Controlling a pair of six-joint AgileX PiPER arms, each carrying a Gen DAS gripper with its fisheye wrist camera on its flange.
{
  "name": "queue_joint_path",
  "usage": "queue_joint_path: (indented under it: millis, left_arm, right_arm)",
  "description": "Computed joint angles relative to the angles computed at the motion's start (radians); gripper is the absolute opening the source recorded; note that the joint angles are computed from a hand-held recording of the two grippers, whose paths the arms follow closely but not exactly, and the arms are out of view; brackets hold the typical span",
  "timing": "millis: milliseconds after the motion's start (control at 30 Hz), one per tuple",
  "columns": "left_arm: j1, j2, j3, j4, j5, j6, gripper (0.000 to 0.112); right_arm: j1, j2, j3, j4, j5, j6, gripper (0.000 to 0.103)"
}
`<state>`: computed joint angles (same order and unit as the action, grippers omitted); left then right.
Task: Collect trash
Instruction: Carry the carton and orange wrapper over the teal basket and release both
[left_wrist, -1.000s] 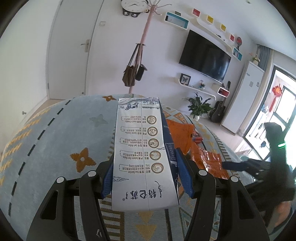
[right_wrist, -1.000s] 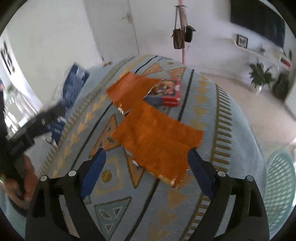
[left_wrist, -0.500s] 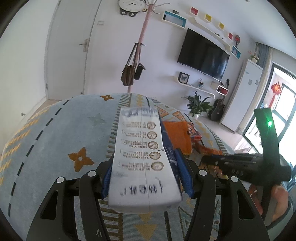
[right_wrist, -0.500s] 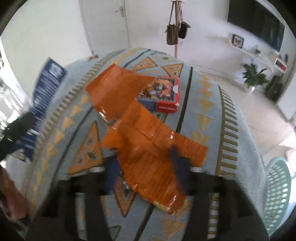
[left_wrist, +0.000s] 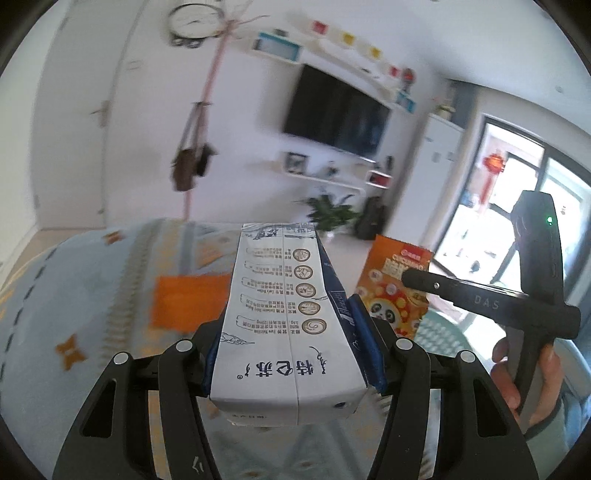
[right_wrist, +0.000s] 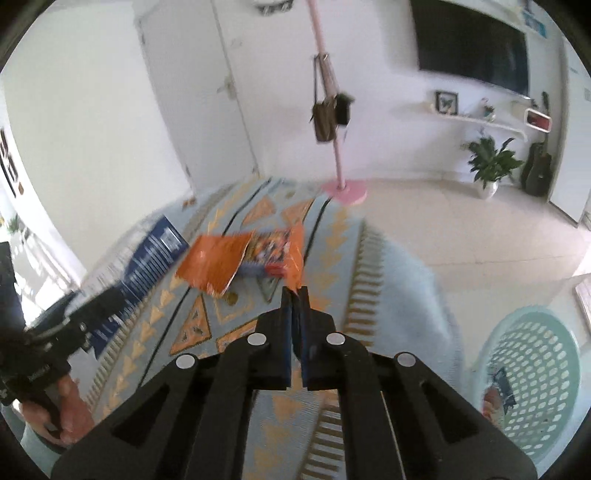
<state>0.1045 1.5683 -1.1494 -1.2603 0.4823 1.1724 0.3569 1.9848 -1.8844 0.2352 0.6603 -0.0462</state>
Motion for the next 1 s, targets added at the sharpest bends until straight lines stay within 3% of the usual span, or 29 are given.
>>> queue_joint_path:
  millis: [133, 333, 433, 567, 833, 933, 1000]
  left_arm:
    - [-0.137, 0.037, -0.075, 0.082, -0.04, -0.094, 0.057]
    - [-0.363, 0.192, -0.287, 0.339, -0.078, -0.347, 0.057]
    - [-0.423, 0.301, -0.421, 0.43, -0.04, -0.447, 0.057]
    - [-0.486, 0.494, -0.647, 0.503, 0.071, -0.591, 0.057]
    - [-0.541, 0.846, -1.111, 0.645, 0.331, -0.851, 0.057]
    - [-0.55, 0.901, -1.173, 0.686, 0.344, -0.891, 0.059]
    - [-0.55, 0.957, -1.267, 0.71, 0.391, -0.928, 0.068]
  right_arm:
    - [-0.088, -0.113, 0.133, 0.094, -0.074, -0.077, 0.002]
    - [-0.274, -0.248, 0.314, 0.263, -0.141, -0.22, 0.002]
    - [-0.361, -0.274, 0.374, 0.272, -0.163, -0.222, 0.002]
    - [-0.441, -0.254, 0.421, 0.156, -0.186, -0.123, 0.002]
    - [-0.56, -0.171, 0.484, 0.224, -0.185, -0.177, 0.002]
    - [-0.567, -0.128, 0.48, 0.153, -0.195, -0.112, 0.002]
    - [-0.572, -0.11, 0.483, 0.123, -0.201, -0.09, 0.002]
